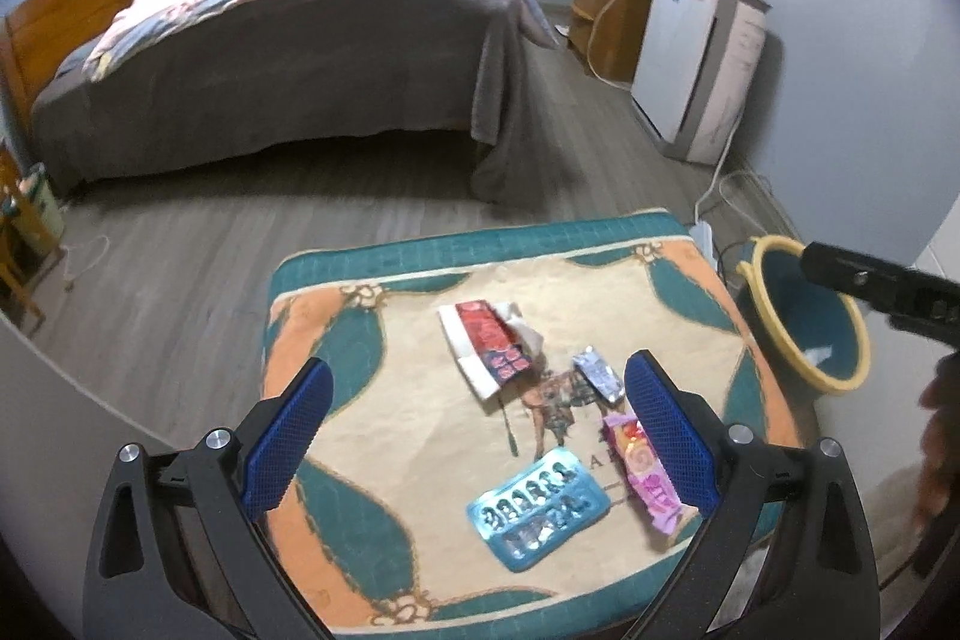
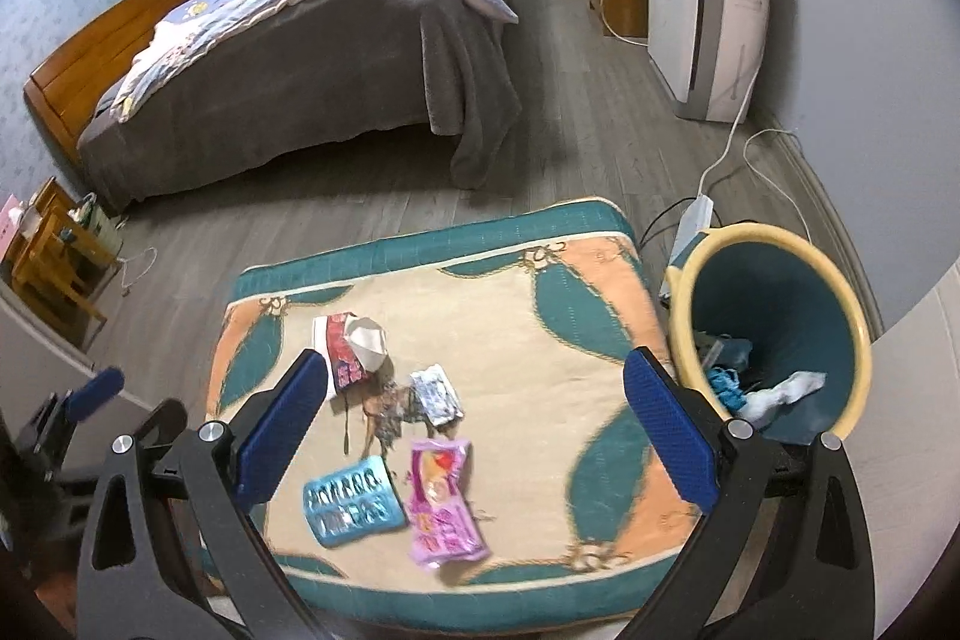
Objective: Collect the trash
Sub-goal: 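Grasp the blue blister pack with the left tool while the right tool grasps the pink snack wrapper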
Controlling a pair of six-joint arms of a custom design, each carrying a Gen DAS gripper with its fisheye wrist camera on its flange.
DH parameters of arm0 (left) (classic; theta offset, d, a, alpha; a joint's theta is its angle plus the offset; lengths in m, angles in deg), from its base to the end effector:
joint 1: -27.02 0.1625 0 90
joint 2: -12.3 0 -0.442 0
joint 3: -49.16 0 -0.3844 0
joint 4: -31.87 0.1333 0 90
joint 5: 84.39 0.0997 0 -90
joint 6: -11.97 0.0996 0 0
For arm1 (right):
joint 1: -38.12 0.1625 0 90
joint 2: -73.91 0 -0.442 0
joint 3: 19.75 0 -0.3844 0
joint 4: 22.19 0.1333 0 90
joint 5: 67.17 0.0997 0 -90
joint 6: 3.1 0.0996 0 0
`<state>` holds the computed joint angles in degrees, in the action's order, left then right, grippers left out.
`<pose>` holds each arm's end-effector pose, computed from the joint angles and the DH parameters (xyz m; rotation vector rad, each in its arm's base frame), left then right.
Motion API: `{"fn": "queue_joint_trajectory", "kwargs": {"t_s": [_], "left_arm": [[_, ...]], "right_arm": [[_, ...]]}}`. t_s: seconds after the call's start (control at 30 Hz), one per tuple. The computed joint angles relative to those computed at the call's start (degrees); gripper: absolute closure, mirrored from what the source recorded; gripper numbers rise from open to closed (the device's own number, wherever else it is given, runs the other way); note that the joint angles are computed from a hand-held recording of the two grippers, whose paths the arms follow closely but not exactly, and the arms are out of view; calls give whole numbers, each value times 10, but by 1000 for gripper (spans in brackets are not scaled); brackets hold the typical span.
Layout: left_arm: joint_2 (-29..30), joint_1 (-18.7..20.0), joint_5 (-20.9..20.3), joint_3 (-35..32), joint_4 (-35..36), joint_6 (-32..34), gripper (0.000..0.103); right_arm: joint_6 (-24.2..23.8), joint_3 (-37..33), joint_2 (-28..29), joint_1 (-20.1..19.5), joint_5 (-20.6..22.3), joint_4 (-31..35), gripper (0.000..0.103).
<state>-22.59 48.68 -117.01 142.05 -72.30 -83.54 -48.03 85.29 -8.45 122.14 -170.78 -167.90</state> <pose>-0.4784 -0.4237 -0.0184 -0.0433 2.1208 -1.0054 0.0520 -0.5582 0.4255 0.7884 -2.5082 0.5687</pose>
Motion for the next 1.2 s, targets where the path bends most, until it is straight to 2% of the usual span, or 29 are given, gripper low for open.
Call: {"fn": "queue_joint_trajectory", "kwargs": {"t_s": [0.07,0.17,0.27,0.4,0.5,0.73,0.87,0.9,0.97,1.2], "left_arm": [[-7,3,-9,11,-1,-13,6],[-20,8,-20,40,-42,-12,6],[-23,11,-24,46,-26,-26,6],[-26,23,-45,69,-83,-7,6],[-16,34,-62,70,-101,8,6],[28,57,-117,63,-168,71,6],[52,69,-151,41,-158,107,6],[56,70,-156,36,-154,119,6],[60,70,-161,32,-149,132,6],[57,73,-174,38,-156,134,6]], "right_arm": [[-8,21,5,0,-12,-27,6],[-41,47,12,-7,-33,-51,6],[-64,60,26,-17,-50,-67,6],[-46,54,48,-29,-76,-55,6],[-48,53,64,-31,-108,-72,6],[-17,38,71,-45,-120,-28,6],[-29,39,77,-47,-135,-31,8],[-27,38,78,-48,-136,-22,11],[-27,36,80,-50,-140,4,22],[-33,38,101,-48,-173,59,54]]}}
